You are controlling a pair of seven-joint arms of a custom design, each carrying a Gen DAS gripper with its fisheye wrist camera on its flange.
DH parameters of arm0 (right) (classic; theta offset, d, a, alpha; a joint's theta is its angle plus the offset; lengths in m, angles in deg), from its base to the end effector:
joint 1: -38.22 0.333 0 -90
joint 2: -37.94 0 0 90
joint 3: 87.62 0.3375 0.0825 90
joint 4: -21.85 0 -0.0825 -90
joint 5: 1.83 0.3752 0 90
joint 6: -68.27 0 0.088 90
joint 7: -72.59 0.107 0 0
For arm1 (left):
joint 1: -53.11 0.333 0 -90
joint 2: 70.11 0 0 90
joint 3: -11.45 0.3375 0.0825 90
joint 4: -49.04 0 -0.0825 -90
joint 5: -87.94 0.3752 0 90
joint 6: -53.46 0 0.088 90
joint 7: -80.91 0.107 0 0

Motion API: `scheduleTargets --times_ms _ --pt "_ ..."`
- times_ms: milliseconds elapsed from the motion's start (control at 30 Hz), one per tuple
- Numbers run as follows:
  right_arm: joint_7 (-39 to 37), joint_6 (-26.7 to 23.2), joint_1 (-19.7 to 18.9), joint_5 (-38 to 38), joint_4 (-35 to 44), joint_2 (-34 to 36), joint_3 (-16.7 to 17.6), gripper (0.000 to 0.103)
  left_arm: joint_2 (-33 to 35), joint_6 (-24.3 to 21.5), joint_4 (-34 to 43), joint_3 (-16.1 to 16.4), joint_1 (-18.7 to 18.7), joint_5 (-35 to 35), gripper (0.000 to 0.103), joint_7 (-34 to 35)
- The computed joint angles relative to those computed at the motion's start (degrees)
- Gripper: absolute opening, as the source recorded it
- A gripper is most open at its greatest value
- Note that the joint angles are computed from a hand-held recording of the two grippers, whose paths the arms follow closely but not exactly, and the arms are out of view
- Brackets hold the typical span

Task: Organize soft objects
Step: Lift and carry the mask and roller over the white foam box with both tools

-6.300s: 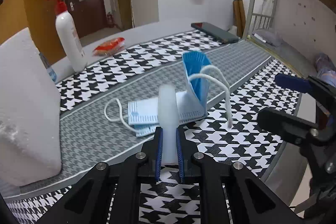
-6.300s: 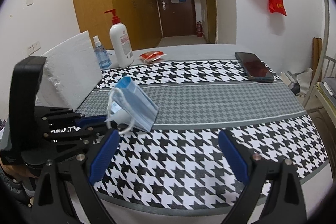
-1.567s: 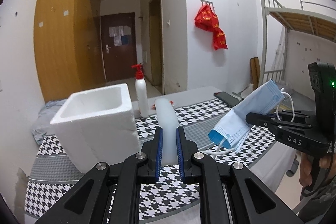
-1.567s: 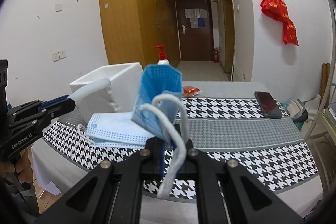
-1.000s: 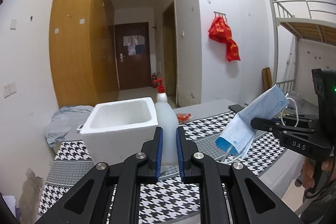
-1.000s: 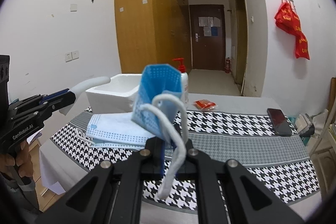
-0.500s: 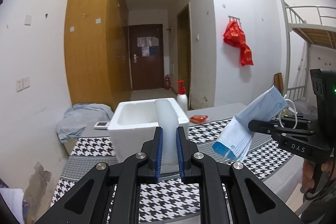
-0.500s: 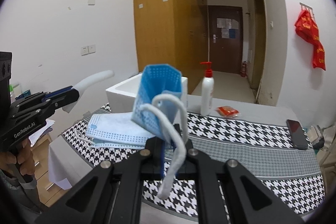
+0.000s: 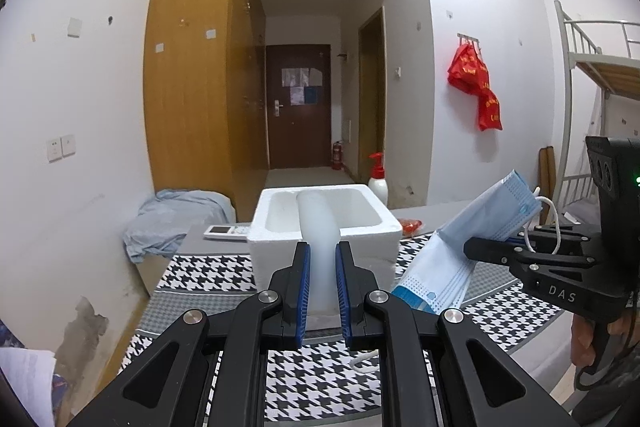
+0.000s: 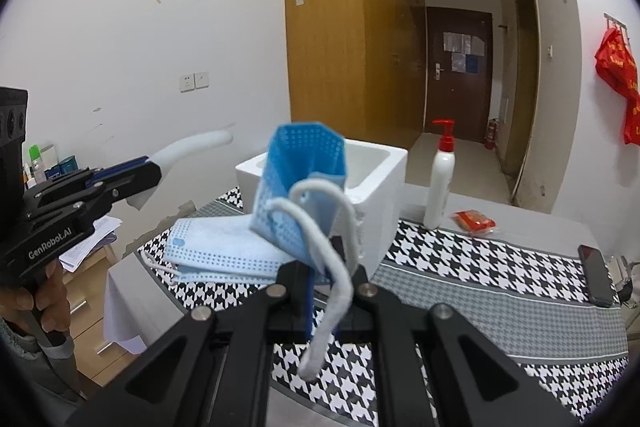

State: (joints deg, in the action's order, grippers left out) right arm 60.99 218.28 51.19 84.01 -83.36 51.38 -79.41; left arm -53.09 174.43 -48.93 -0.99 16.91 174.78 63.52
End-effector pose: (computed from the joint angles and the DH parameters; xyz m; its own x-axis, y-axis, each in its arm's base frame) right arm 0.6148 0.2063 0.4712 0.8159 -0.5774 -0.0311 -0.2706 -0.3338 -0.9030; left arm 0.4886 -0.4601 0.4915 0.2331 -0.9723 -0.0149 -0.3055 -0.0587 -0.9504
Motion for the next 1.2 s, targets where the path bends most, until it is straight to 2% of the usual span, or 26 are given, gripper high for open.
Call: scheduleTargets --times_ms 467,1200 --pt "4.4 1.8 0.9 -3.7 3.6 1.6 0.9 0.009 -0.9 2.2 -0.8 0.5 2.0 1.3 0.014 -0.2" --pt "15.8 3.6 1.0 -15.0 14.1 7.9 3.1 0.009 -0.9 6.0 1.2 1.5 5.1 0.9 0.014 2.0"
